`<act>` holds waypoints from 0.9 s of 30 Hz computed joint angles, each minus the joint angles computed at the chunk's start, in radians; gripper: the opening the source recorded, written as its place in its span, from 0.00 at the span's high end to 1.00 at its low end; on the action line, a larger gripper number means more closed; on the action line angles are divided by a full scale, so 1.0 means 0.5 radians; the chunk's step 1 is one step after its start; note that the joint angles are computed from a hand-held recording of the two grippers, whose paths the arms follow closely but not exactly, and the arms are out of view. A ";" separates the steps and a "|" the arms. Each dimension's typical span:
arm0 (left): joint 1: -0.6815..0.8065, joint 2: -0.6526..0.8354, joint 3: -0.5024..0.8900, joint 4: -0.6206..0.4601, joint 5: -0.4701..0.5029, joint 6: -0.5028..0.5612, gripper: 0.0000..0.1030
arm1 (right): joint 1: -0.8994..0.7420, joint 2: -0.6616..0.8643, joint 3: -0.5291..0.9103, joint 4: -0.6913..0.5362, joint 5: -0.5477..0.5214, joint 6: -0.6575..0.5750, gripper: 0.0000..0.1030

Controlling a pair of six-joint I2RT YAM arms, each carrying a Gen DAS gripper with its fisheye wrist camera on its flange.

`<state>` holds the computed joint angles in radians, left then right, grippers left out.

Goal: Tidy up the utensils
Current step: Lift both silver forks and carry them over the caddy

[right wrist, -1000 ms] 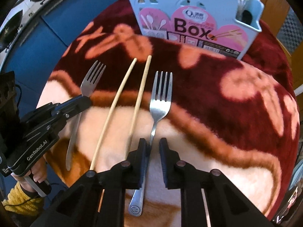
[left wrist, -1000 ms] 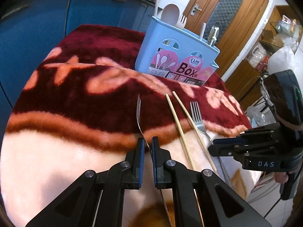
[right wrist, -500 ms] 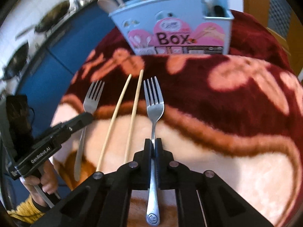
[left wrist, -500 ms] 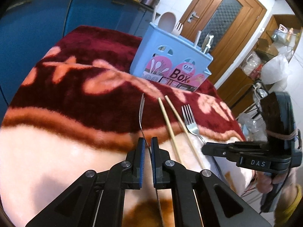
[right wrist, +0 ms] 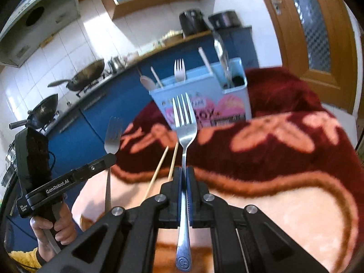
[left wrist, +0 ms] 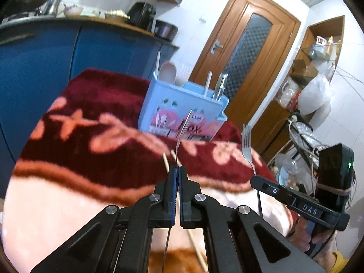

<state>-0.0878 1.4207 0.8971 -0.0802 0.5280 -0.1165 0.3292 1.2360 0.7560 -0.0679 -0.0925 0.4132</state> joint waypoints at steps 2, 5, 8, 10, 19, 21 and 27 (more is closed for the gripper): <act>0.003 -0.021 -0.007 0.034 -0.010 -0.029 0.99 | 0.040 -0.010 -0.017 0.082 0.113 -0.008 0.95; 0.010 -0.013 0.020 0.051 -0.009 -0.077 0.99 | 0.070 -0.050 -0.038 0.147 0.216 -0.037 0.95; 0.013 0.022 0.072 0.070 -0.008 -0.128 0.99 | 0.088 -0.076 -0.026 0.170 0.295 -0.095 0.95; 0.003 0.035 0.098 0.079 -0.016 -0.142 0.99 | 0.095 -0.091 -0.020 0.179 0.330 -0.124 0.95; -0.124 0.153 0.282 0.103 -0.091 -0.187 0.99 | 0.042 -0.011 0.035 0.291 0.335 -0.196 0.95; -0.154 0.196 0.343 0.098 -0.107 -0.199 0.99 | 0.021 0.007 0.044 0.303 0.319 -0.202 0.95; -0.226 0.354 0.593 0.067 -0.141 -0.241 0.99 | -0.073 0.053 0.066 0.349 0.235 -0.217 0.95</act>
<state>-0.2007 1.5976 1.1938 -0.0465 0.4577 -0.2368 0.2928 1.2624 0.7891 0.1065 0.0249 0.3049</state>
